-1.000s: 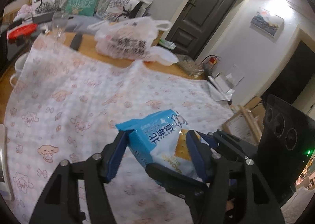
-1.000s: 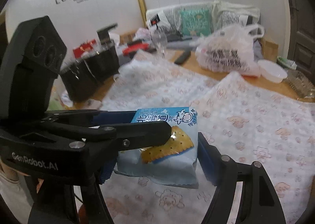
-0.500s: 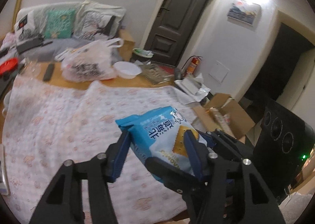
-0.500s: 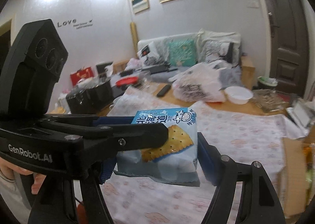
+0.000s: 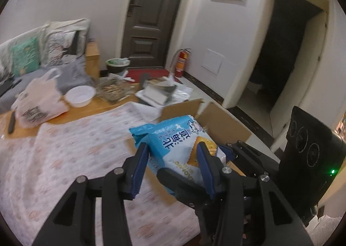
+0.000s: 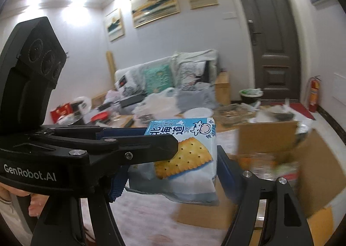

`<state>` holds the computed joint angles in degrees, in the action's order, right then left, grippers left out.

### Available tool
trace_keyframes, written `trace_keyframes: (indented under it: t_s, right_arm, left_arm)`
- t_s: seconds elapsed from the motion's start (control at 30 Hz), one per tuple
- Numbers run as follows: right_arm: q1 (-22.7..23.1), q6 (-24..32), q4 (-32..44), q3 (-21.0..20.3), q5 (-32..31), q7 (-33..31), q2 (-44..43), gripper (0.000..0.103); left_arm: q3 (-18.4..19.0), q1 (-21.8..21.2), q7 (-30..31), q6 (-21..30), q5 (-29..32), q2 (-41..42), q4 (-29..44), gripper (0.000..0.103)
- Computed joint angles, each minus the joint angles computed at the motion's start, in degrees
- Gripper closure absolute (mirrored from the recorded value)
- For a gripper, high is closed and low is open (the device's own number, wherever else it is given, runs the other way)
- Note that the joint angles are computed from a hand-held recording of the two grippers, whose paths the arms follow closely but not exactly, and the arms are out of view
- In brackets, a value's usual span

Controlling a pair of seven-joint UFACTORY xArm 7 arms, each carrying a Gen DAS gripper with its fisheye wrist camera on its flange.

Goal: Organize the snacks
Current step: 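Carry the biscuit pack into the box with both grippers and release it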

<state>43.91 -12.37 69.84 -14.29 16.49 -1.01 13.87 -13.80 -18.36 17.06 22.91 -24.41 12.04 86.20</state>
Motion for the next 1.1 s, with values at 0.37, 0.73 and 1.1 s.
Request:
trace_keyframes:
  t_s: [0.37, 0.73, 1.1]
  right_arm:
    - [-34.9, 4.4, -5.8, 25.4, -9.1, 2.4, -3.6, 0.034]
    - [-40.3, 6.3, -3.9, 28.3, -11.9, 1.8, 0.3, 0.033]
    - [-18.8, 6.5, -5.7, 4.8, -19.9, 12.3, -2.5, 0.028]
  left_arm:
    - [0.8, -8.3, -9.9, 11.4, 13.1, 21.8, 27.5, 0.060]
    - [1.9, -10.6, -11.9, 18.7, 14.4, 31.6, 41.1, 0.052]
    - [0.4, -6.8, -10.6, 5.8, 12.0, 19.3, 21.8, 0.031]
